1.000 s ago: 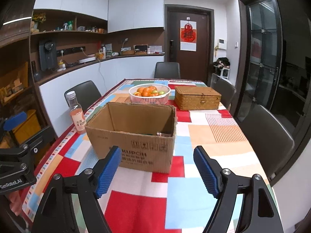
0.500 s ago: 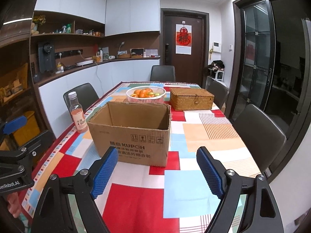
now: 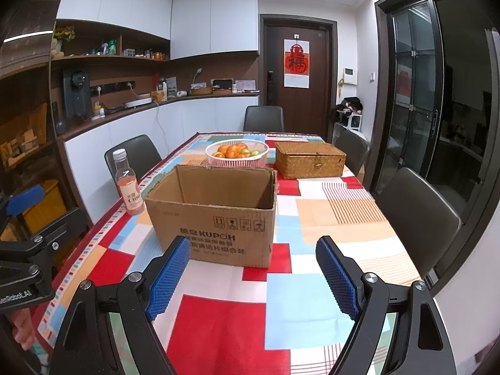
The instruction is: Organize snacks
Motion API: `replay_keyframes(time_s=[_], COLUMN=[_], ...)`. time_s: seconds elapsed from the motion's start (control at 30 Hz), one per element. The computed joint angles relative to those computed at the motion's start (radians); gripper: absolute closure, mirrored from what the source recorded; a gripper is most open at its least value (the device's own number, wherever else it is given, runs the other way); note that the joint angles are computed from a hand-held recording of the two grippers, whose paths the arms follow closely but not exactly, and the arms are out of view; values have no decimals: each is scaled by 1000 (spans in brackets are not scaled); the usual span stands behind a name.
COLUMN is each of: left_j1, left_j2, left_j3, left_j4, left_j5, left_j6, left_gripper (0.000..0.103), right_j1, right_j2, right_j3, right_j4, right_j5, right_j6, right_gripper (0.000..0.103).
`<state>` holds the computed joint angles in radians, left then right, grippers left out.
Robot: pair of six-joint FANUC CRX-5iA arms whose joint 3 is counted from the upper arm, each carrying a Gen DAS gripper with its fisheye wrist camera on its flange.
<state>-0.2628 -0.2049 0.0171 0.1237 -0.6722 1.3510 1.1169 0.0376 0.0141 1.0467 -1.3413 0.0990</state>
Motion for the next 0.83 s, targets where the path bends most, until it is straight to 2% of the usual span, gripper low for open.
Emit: replay_keyframes(time_s=[0.83], left_j1=[5], left_j2=[-2], left_j3=[-1], left_j4=[3], left_j5=[11], left_j6=[-9], left_gripper=[0], right_j1=[0], right_j2=[-5], right_j3=[-6], right_j4=[3], right_j5=[-7], right_j6=[-1], right_gripper=[19])
